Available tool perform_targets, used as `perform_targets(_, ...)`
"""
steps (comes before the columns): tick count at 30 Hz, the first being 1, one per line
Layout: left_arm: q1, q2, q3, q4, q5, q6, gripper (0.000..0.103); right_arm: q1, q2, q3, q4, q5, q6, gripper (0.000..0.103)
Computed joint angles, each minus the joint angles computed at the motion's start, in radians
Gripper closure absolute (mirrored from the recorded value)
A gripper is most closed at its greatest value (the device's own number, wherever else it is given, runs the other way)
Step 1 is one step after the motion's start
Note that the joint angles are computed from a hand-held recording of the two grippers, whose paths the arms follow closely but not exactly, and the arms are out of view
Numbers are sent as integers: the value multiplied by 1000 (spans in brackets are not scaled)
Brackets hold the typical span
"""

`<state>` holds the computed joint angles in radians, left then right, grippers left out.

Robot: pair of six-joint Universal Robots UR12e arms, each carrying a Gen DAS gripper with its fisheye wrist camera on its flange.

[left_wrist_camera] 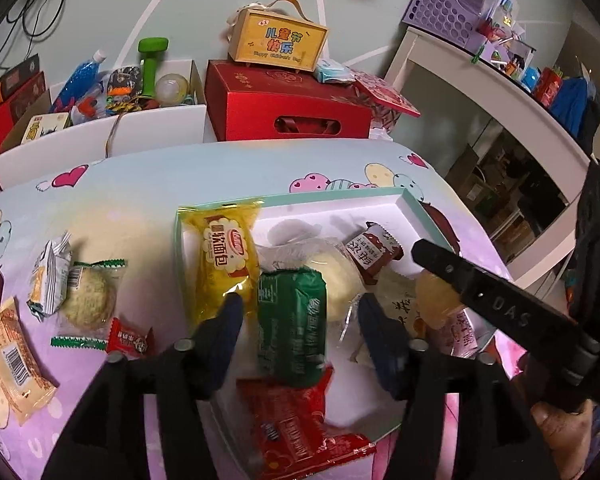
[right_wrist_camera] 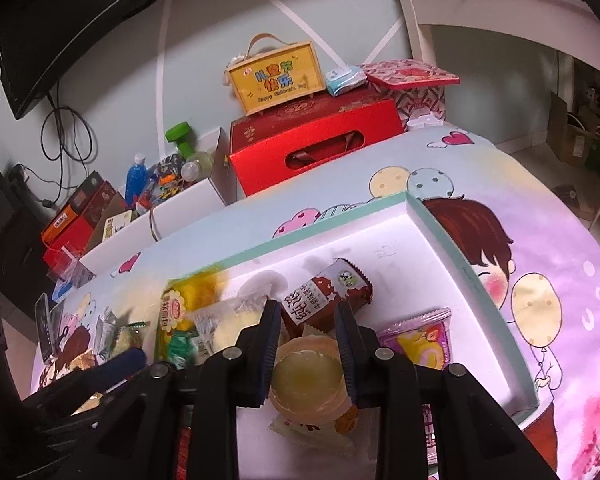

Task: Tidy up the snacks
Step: 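Release the green packet into the tray with the left tool while the right drops the yellow cake there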

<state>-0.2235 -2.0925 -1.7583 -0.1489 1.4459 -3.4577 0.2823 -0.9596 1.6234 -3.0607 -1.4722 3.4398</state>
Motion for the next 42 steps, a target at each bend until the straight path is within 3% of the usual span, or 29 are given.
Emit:
perform_targets(6, 7, 18, -13, -15, 25, -25, 41, 4, 2, -3, 6, -15, -1, 72)
perform_targets(8, 10, 25, -18, -19, 40, -37, 35, 4, 3, -7, 21, -15, 1, 63)
perform_targets(10, 13, 32, -25, -26, 63, -55, 25, 6, 4, -10, 31, -25, 5, 35)
perform_targets(14, 19, 38, -30, -59, 98, -92, 21, 10, 6, -19, 51, -31, -17, 29)
perform_targets(20, 22, 44, -37, -102, 167, -123, 15, 21, 13, -34, 87, -62, -42, 4)
perform_targets(21, 22, 44, -39, -102, 178, -127, 10, 22, 13, -36, 88, -68, -44, 0)
perform_targets(23, 23, 44, -43, -96, 191, -135, 5, 23, 15, -36, 85, -71, -52, 0)
perform_targets(42, 41, 65, -85, -29, 242, -169, 5, 37, 25, -25, -59, -73, -99, 0)
